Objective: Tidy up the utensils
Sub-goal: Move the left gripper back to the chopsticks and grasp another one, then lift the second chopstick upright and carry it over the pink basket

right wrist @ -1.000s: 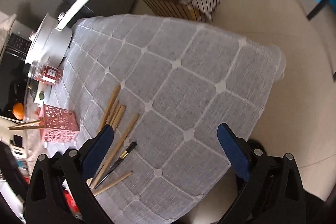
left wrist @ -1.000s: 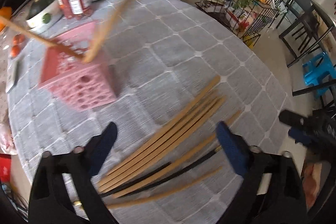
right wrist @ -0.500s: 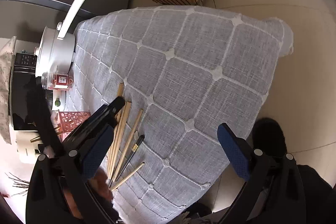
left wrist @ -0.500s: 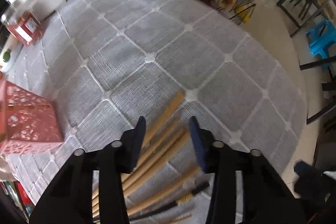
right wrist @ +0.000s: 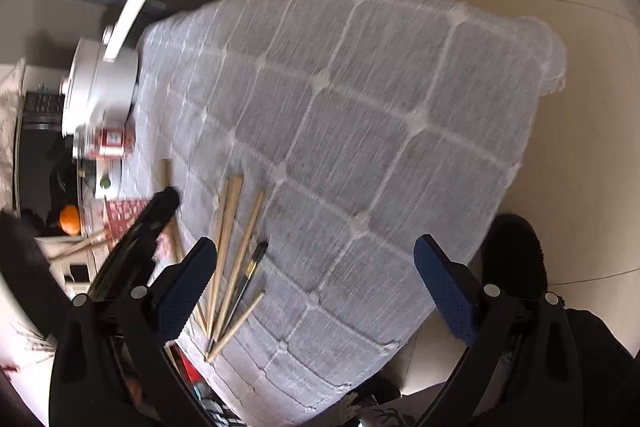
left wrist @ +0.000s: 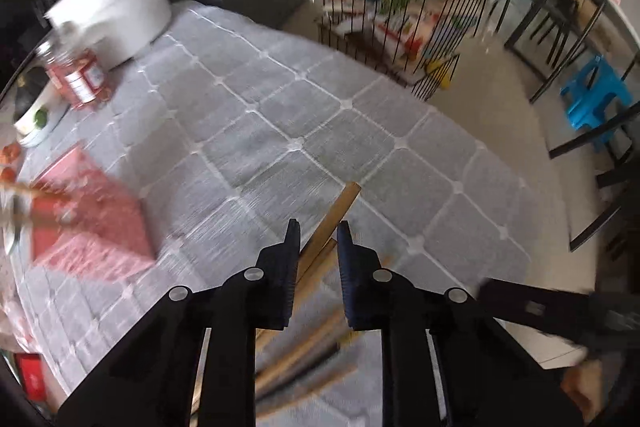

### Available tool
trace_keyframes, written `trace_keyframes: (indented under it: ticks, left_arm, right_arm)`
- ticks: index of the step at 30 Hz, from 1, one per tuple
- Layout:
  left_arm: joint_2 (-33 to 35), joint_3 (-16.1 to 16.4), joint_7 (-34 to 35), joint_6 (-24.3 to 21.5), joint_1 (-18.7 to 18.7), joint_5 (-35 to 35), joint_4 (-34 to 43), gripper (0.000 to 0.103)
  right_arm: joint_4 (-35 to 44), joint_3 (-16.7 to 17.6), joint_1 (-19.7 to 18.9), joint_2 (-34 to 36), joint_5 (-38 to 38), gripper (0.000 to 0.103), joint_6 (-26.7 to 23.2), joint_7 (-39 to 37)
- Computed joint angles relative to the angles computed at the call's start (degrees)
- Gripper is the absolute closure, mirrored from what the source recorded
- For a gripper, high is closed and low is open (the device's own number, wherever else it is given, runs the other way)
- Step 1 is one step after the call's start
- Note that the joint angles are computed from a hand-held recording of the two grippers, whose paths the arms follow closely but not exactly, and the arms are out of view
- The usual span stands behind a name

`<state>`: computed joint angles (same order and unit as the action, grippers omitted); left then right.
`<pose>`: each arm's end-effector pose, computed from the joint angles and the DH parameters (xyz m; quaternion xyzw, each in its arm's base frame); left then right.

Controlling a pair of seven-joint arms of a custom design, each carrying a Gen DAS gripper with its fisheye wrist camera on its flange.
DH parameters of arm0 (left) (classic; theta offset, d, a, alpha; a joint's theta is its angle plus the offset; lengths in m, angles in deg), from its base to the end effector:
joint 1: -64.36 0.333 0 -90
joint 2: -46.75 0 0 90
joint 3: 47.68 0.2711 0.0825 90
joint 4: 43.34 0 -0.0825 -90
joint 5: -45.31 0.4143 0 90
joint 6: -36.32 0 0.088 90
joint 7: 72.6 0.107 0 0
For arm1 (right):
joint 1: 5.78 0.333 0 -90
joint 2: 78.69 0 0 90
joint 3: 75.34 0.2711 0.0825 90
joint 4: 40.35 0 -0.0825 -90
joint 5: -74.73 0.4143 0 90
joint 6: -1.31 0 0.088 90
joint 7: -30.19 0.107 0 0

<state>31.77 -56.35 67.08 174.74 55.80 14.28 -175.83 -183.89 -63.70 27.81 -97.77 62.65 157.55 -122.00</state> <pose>0.5111 -0.1623 0.4284 -0.3509 0.8993 -0.2533 0.0630 0.3536 0.3660 0.4006 -0.2285 0.9312 0.0779 0.2731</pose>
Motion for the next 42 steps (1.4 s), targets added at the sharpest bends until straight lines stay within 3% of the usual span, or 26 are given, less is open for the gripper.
trace_keyframes:
  ticks: [2,3,5,8,13,19,22,24,26,31,37,42]
  left_arm:
    - [-1.8,2.6,1.6,-6.0,0.6,-3.1,0.5,0.087]
    - [-1.8,2.7,1.0,-8.0,1.3,-2.5,1.1,0.096]
    - [-0.8,2.8,-1.4,-11.8,2.7,-1.3,2.7,0.094]
    - [-1.5,1.8,-1.2,-8.9,3.5,0.8,1.0,0.097]
    - [-2.3,3.0,-0.1,-9.2,4.3,-0.9,-0.8,0.097]
    - [-11.0,8.0,8.5,-9.9,5.7,-9.8,-7.3,0.097]
    - [-15.7,10.1,12.1,-10.8,7.4,-11.8,-10.3,0.097]
    - [-17.8,11.5,13.7,-11.9,8.2,-13.5,-11.2,0.097]
    - [-18.9,12.7,15.7,-12.9,8.7,-15.4,-11.5,0.097]
    - [-18.8,13.9,17.5,-15.5,10.5,-17.5,-10.7,0.097]
    - [-16.8,14.5,18.0,-18.7,12.8,-18.7,-8.4,0.097]
    - [-15.6,14.6,17.9,-20.4,14.2,-19.0,-7.0,0.097]
  right_arm:
    - [0.9,0.0,0.2,1.7,0.2,0.007,1.7,-0.2]
    - [1.3,0.1,0.1,2.2,0.2,0.007,1.9,-0.1]
    - [2.4,0.6,-0.2,3.6,-0.2,0.007,2.0,0.9]
    - [2.8,1.3,-0.9,4.3,-1.4,0.007,2.3,4.0]
    - [3.9,0.8,-0.6,4.8,-2.2,0.007,0.0,2.4]
    - [9.0,0.0,0.4,9.1,-0.6,0.007,-1.2,-5.6]
    - [9.1,0.7,0.1,10.1,0.1,0.007,-0.8,-3.1]
    - [8.7,0.6,0.1,11.0,1.2,0.015,2.3,-2.1]
    - [9.6,0.8,0.2,12.5,1.9,0.035,3.5,-1.4]
    - [13.7,1.6,-0.8,15.7,-3.8,0.054,0.8,6.9]
    - [24.8,1.9,0.5,21.4,-6.1,0.06,-14.6,4.5]
    - [40.6,1.6,2.9,31.4,-9.1,0.061,-33.0,0.7]
